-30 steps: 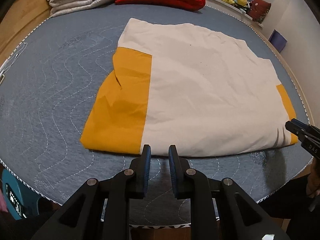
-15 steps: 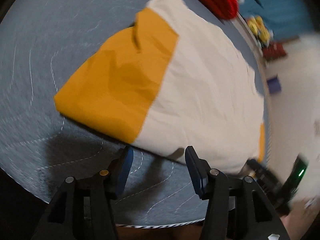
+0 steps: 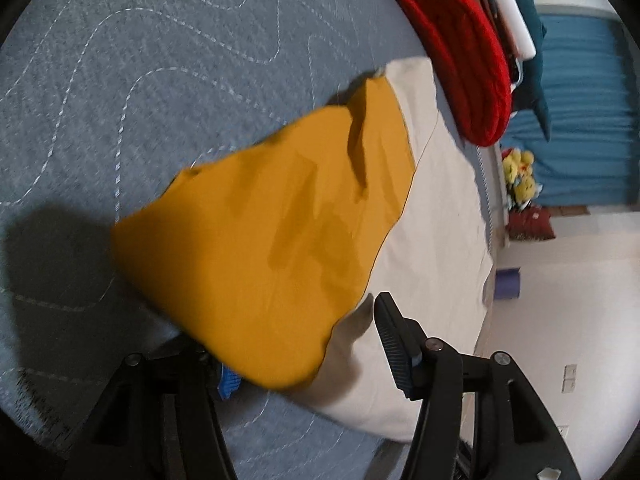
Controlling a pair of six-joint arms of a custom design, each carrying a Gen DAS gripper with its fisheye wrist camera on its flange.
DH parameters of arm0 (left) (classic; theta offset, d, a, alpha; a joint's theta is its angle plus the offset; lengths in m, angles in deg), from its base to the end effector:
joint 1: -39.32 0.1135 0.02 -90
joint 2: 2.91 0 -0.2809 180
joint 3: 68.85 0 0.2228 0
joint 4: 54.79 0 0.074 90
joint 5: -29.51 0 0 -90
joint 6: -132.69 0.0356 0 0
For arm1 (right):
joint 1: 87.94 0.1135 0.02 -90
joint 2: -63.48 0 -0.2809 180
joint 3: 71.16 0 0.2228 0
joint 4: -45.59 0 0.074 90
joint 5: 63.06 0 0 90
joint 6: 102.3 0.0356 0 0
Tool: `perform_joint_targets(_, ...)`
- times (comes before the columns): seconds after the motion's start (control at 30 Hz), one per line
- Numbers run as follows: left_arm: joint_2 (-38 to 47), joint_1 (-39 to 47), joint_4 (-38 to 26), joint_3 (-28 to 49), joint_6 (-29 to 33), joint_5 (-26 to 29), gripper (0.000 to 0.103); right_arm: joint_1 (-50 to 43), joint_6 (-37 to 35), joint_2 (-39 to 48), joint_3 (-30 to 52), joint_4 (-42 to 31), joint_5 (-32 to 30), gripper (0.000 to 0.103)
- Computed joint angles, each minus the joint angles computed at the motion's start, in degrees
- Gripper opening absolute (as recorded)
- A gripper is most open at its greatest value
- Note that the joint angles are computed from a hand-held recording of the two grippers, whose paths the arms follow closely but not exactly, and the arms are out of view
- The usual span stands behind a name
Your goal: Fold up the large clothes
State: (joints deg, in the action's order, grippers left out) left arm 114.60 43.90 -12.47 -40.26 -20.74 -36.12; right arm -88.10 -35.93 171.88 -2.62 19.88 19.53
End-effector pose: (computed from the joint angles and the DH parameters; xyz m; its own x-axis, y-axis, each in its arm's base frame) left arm 0.2275 0.0035 0.0626 -0.5117 -0.8583 -0.0392 -0.5539 0.3644 -0.7486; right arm 0.3249 0.0037 0.1377 -0.8139 -0.3952 -0.4260 -0.4113 0.9097 -0.0582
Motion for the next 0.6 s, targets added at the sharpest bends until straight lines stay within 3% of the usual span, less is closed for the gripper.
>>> perform_joint_targets(0.17, 2.62, -0.66, 4.25, 0.46, -1.32, -2.04, 0.055, -0.2, 1.06, -0.52, -0.06, 0.42, -0.76, 0.038)
perform_joint_targets(0.27, 0.06, -1.76, -3.32, 3.95, 1.72, -3.51, 0.044, -0.12, 1.99, -1.46, -0.44, 1.46, -1.37, 0.038)
perform_joint_targets(0.33, -0.33, -1.03, -3.87, 4.2, 3.45, -2.48, 0.021, 0.11, 3.05, -2.3, -0.76, 2.31, -2.25, 0.038)
perform_joint_targets(0.4, -2.3, -1.04, -5.82, 4.47, 5.32, -2.69, 0.015, 0.51, 4.02, -3.14, -1.23, 3.42, -2.96, 0.038)
perform_joint_targets(0.6, -17.94, -1.24, -23.0, 6.77, 12.18, -4.9, 0.01, 2.81, 5.51, -5.53, -3.47, 8.15, -4.06, 0.038)
